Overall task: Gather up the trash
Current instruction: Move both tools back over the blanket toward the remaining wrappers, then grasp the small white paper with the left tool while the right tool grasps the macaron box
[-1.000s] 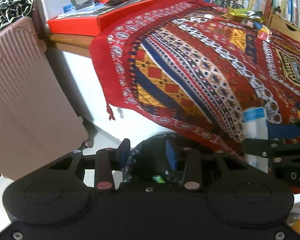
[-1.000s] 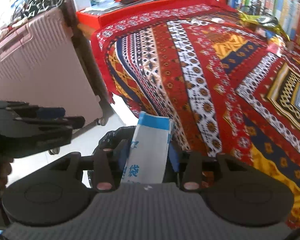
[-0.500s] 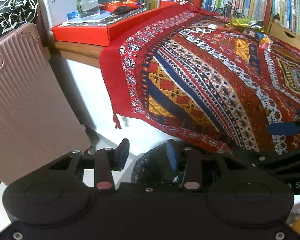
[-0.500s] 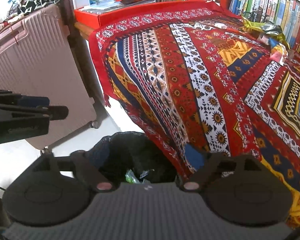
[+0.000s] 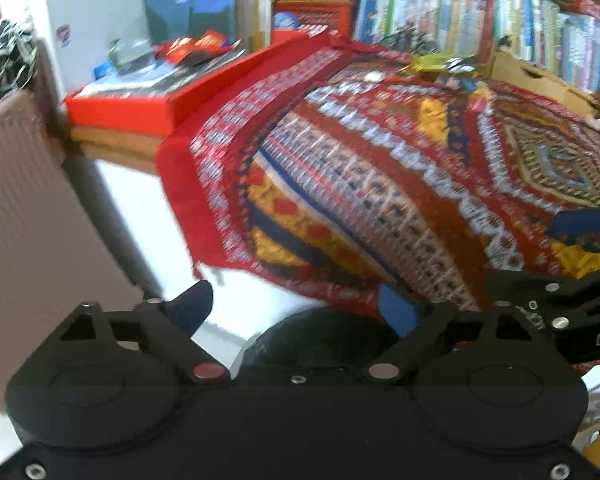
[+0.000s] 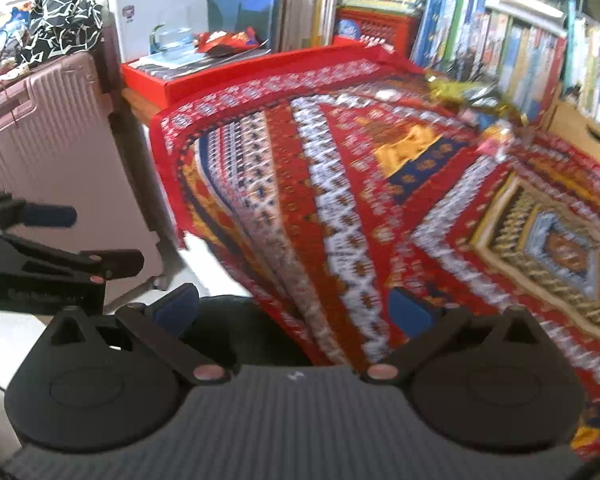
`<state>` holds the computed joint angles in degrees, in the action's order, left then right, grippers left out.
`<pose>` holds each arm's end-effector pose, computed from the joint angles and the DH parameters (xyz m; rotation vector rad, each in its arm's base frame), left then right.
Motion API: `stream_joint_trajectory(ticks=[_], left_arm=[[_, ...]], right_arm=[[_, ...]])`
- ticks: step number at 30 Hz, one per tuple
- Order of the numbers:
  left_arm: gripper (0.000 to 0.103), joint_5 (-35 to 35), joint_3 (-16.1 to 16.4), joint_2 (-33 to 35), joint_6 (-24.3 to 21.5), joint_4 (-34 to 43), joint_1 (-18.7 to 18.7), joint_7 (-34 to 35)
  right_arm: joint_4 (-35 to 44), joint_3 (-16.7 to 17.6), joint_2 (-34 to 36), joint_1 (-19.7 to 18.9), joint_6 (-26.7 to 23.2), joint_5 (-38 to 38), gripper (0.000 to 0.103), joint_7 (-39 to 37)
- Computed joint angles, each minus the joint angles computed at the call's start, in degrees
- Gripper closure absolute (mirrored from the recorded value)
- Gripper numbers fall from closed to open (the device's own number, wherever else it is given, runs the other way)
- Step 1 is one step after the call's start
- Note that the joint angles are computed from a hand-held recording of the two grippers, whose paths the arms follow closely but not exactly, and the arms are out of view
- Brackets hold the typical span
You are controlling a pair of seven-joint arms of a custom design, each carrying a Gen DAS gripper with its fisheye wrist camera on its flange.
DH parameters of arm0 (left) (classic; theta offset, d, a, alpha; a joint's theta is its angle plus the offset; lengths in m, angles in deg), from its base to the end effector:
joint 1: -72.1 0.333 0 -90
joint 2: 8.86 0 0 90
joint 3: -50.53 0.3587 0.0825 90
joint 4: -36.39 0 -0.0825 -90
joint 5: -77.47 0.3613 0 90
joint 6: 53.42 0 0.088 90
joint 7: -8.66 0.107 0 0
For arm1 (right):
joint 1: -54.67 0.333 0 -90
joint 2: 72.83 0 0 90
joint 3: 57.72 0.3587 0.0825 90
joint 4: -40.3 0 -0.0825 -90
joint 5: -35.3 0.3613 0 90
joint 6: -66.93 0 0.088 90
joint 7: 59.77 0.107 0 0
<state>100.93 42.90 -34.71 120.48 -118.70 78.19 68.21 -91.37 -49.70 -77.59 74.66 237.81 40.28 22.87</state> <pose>0.3837 -0.0456 0.5046 -1.8326 1.6514 -0.6895 0.4685 0.2446 0.5298 -2.1245 1.2017 -0.5231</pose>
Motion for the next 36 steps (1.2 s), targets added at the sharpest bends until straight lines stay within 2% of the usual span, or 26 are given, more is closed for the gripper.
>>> stream_joint_trajectory(ticks=[3, 5, 6, 9, 11, 13, 14, 15, 17, 18, 20, 23, 25, 28, 31, 33, 36], left_arm=[[0.003, -0.2, 0.4, 2.3, 3.6, 1.8, -1.2, 1.4], [0.002, 0.2, -1.0, 4.5, 5.1, 4.2, -0.6, 1.5], [0.001, 0.8, -2.6, 5.8, 5.5, 5.8, 0.8, 0.7], [0.0, 5.0, -10.4, 9.8, 5.9, 11.4, 8.8, -4.7], [0.0, 9.6, -15.5, 12.8, 5.7, 15.8, 14.4, -10.2], [0.0, 17.8, -22.2, 16.5, 4.3, 21.4, 21.7, -18.5], [0.0, 23.0, -25.0, 18.8, 2.2, 24.9, 24.3, -23.4], [0.0, 27.2, -26.3, 21.3, 0.1, 28.3, 25.1, -27.2], [0.0, 33.0, -26.6, 26.7, -3.4, 35.0, 24.1, -31.7], [0.0, 34.2, -26.3, 29.9, -5.0, 38.6, 22.8, -31.6], [0.0, 35.3, -25.3, 35.4, -8.4, 45.1, 20.1, -29.3], [0.0, 39.3, -22.6, 44.7, -14.4, 57.0, 14.1, -25.6], [0.0, 40.1, -20.9, 51.0, -18.2, 65.2, 10.0, -21.6], [0.004, 38.2, -19.0, 59.8, -21.4, 76.6, 5.7, -14.7], [0.016, 34.1, -18.0, 67.8, -25.7, 87.8, 2.4, -6.2], [0.032, 29.4, -19.0, 73.3, -29.0, 95.5, 1.1, 1.9], [0.038, 24.5, -19.4, 77.7, -29.1, 100.8, 0.3, 7.8]], right_arm=[[0.4, -0.2, -1.6, -2.1, -1.0, -3.1, 0.0, 2.8], [1.6, -0.9, -2.0, -3.0, -1.4, -2.6, 0.0, 3.0], [2.4, -1.4, -1.8, -3.4, -1.2, -2.1, 0.0, 2.7], [5.9, -3.3, 0.2, -4.4, -1.0, 0.5, 0.0, 0.4], [9.2, -3.9, 3.3, -5.9, -0.6, -1.1, 0.0, 1.2], [12.6, -4.9, 6.5, -6.6, -0.6, -3.7, 0.0, 2.8], [14.8, -5.5, 8.3, -6.7, -1.0, -4.2, 0.0, 3.2], [17.2, -6.0, 10.3, -6.8, -1.1, -3.8, 0.0, 3.2], [22.4, -6.5, 14.5, -7.1, -1.2, -1.3, 0.0, 2.4], [25.4, -6.8, 16.8, -7.2, -1.5, -0.3, 0.0, 2.2], [31.9, -9.1, 21.7, -6.1, -3.1, -0.7, 0.0, 4.0], [43.2, -12.6, 29.8, -4.4, -8.7, -2.9, 0.0, 7.1], [49.5, -13.0, 34.6, -4.6, -11.2, -3.3, 0.0, 7.3], [57.3, -12.9, 40.7, -5.2, -14.3, -3.0, 0.0, 6.8], [61.8, -15.5, 44.1, -3.6, -17.8, -5.0, 0.001, 10.2], [62.2, -14.2, 44.8, -4.6, -17.7, -4.3, 0.009, 10.0], [60.8, -13.2, 44.6, -5.5, -15.5, -3.7, 0.012, 8.5]])
